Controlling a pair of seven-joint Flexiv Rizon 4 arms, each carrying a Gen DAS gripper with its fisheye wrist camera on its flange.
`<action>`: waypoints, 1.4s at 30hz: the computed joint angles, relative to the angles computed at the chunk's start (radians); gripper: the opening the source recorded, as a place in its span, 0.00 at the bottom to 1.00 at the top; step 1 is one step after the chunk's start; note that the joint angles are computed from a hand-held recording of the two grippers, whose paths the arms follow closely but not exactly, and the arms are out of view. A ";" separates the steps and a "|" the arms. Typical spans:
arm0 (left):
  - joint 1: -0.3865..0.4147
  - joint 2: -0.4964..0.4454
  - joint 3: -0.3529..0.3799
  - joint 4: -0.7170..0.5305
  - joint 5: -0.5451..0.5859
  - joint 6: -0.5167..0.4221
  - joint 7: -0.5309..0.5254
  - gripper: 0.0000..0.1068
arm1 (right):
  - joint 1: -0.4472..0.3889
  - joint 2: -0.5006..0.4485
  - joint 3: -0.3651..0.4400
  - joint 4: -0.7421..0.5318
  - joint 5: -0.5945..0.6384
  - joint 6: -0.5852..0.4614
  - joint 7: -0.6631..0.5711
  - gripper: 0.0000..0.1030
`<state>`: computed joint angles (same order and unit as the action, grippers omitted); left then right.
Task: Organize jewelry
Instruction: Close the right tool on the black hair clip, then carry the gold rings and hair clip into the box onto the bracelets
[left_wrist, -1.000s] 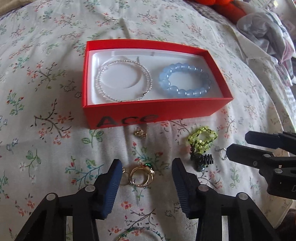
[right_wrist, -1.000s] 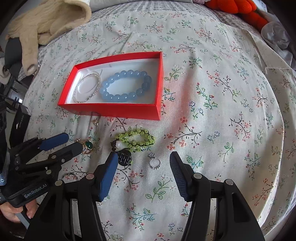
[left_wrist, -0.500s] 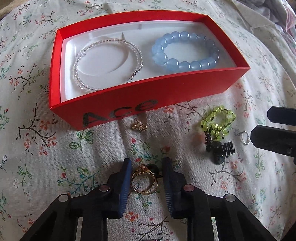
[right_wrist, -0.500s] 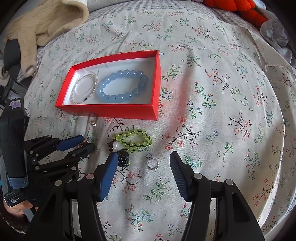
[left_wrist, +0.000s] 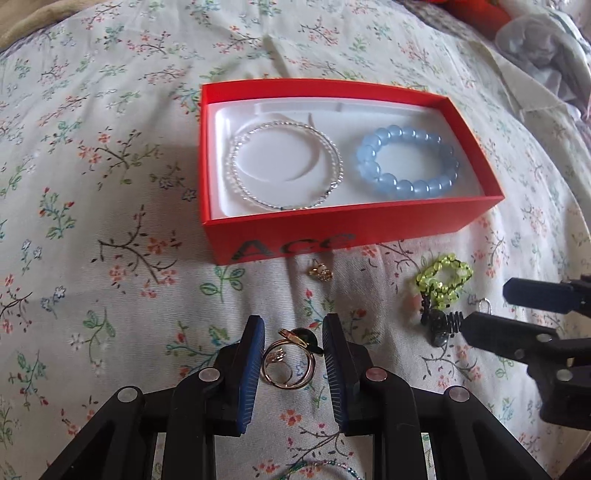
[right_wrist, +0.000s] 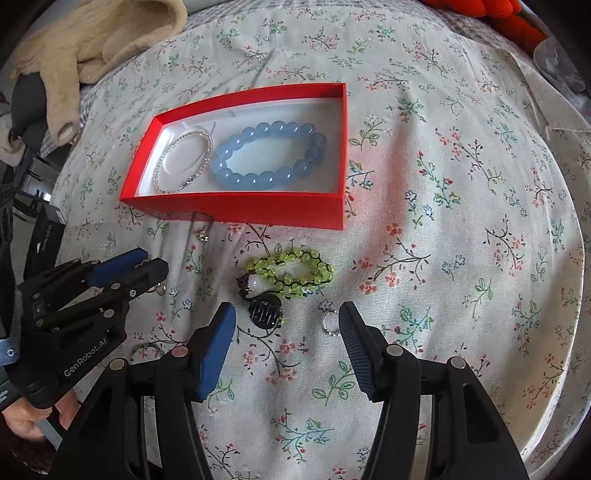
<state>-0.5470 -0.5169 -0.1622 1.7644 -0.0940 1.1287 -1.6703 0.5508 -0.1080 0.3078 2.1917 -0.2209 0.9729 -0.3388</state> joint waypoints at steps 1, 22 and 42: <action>0.005 0.006 -0.002 0.011 -0.005 0.007 0.001 0.25 | -0.001 -0.008 0.002 -0.003 0.015 0.015 -0.010 0.59; 0.006 0.012 0.000 0.019 -0.008 0.010 -0.003 0.25 | 0.014 -0.081 -0.007 -0.057 0.041 -0.001 -0.030 0.25; 0.026 0.048 -0.014 0.076 -0.037 0.121 -0.033 0.25 | 0.005 0.002 -0.012 0.009 -0.023 0.079 0.042 0.24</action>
<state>-0.5215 -0.4687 -0.1760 1.8404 -0.1311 1.2495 -1.7034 0.5557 -0.1061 0.2959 2.2005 -0.2438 1.0516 -0.2966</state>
